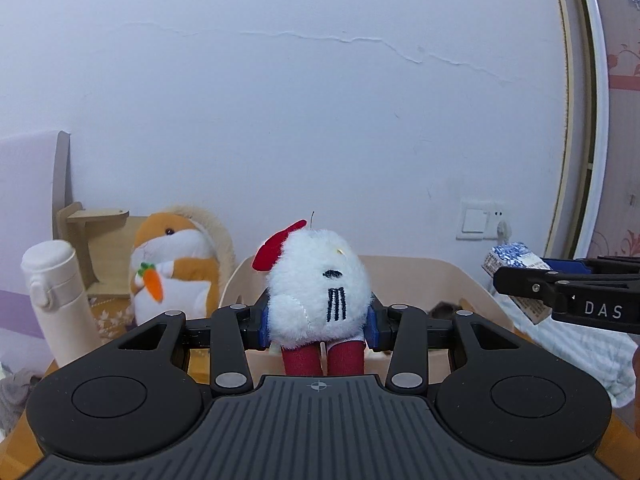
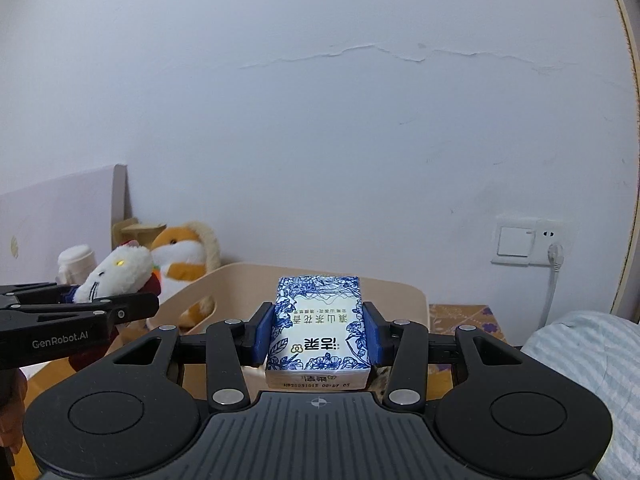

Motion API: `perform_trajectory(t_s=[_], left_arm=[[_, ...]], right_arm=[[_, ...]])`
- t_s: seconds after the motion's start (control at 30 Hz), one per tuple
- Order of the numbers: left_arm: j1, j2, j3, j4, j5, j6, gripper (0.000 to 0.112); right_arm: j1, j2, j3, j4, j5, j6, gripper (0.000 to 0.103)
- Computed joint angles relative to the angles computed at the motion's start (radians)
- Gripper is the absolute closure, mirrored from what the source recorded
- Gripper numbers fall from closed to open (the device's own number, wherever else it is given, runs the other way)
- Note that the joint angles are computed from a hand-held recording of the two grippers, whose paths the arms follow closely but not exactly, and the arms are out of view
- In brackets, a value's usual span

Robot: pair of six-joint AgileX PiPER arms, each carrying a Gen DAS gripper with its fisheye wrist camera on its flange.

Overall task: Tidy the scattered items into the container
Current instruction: 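Lift the plush and tea box over the basket with both tools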

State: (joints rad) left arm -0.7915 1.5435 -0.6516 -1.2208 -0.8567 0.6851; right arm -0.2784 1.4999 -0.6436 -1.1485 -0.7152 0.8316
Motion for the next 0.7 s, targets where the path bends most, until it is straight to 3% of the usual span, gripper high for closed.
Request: perform_trajectory(t_s=[0.27,0.53,0.7], left_arm=[[0.103,0.1,-0.158,-0.04,0.069,0.121,0.07],[0.178,0.203,-0.274,-0.097,0.147,0.22,0.07],[0.187,0.272,-0.304,-0.122,0.131,0.242,0.07]], right_arm=[[0.065,0.109,-0.113,0.076,0.086,-0.026,0.061],[0.101,0.243,-0.241,0.049,0.166,0.053,0.061],[0.095,0.314,-0.304,0.026,0.182,0.096,0.061]])
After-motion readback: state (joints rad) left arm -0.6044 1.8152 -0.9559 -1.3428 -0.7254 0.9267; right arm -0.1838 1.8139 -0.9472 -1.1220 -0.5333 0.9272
